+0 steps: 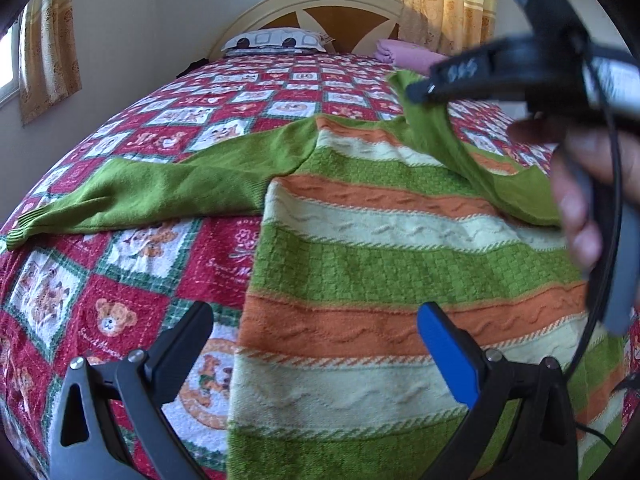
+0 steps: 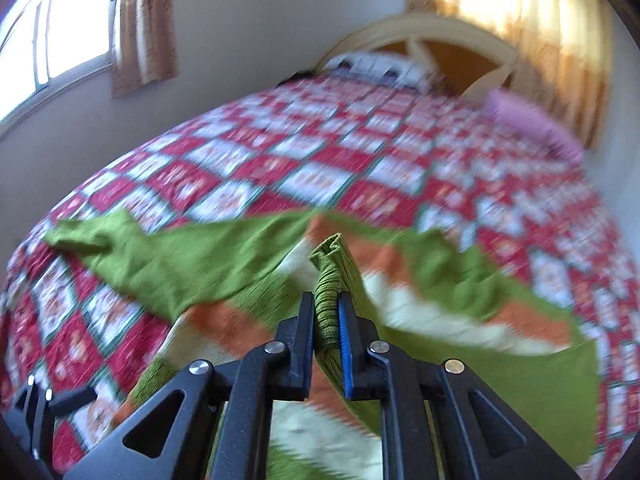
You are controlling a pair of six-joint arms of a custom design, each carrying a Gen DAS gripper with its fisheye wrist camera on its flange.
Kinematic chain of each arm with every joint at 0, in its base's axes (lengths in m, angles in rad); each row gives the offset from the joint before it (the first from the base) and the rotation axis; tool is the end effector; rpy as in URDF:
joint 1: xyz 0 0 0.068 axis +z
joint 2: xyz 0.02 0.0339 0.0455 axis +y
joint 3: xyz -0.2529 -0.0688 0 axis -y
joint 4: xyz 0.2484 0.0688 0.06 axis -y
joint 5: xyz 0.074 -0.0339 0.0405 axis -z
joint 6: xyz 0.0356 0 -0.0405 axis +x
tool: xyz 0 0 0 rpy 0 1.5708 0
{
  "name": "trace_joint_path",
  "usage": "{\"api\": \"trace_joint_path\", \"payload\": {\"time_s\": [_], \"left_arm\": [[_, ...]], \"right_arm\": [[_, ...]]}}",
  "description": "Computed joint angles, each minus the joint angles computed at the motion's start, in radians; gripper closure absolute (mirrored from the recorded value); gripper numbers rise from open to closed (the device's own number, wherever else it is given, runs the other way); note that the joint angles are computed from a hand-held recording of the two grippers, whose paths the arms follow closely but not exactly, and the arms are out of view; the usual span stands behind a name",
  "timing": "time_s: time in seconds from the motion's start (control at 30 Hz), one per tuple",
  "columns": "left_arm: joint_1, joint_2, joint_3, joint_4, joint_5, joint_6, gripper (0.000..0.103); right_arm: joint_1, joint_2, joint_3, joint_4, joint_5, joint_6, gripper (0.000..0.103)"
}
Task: Fold small clothes
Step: 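Lift the sleeve with the right tool and lay it across the sweater body, then open the right tool and smooth the folded sleeve flat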
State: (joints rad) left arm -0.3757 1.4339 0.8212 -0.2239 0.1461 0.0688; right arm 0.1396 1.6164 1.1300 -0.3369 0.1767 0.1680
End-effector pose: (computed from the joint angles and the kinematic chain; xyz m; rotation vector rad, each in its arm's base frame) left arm 0.2738 -0.1136 0.1892 0.5996 2.3445 -0.3171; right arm 0.3507 0.0430 0.2231 0.1163 2.3756 -0.0653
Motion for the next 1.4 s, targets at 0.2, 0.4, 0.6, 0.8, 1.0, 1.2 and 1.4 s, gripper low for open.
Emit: {"api": "trace_joint_path", "payload": {"time_s": [0.2,0.4,0.6,0.8,1.0,1.2,1.4], "left_arm": [[0.027,-0.002,0.029,-0.049,0.026,0.057,0.0],[0.039,0.06,0.185,-0.154,0.129,0.046,0.0],[-0.037,0.211,0.354,-0.173,0.097,0.002,0.009],[-0.105,0.423,0.535,-0.206,0.023,-0.064,0.048],[-0.13,0.484,0.549,-0.176,0.056,-0.099,0.092],[-0.105,0.402,0.508,-0.145,0.085,-0.068,0.097],[-0.07,0.38,0.499,-0.141,0.097,-0.019,0.097]], "right_arm": [[-0.109,-0.285,-0.189,-0.07,-0.029,-0.066,0.053],[-0.52,-0.696,-0.392,-0.181,-0.103,-0.179,0.039],[-1.004,-0.822,-0.507,-0.243,-0.394,-0.325,0.039],[-1.185,-0.822,-0.603,-0.231,-0.545,-0.415,0.039],[-1.035,-0.779,-0.639,-0.142,-0.479,-0.361,0.039],[-1.008,-0.714,-0.686,-0.048,-0.473,-0.294,0.039],[-0.913,-0.678,-0.644,-0.033,-0.356,-0.282,0.039]]}}
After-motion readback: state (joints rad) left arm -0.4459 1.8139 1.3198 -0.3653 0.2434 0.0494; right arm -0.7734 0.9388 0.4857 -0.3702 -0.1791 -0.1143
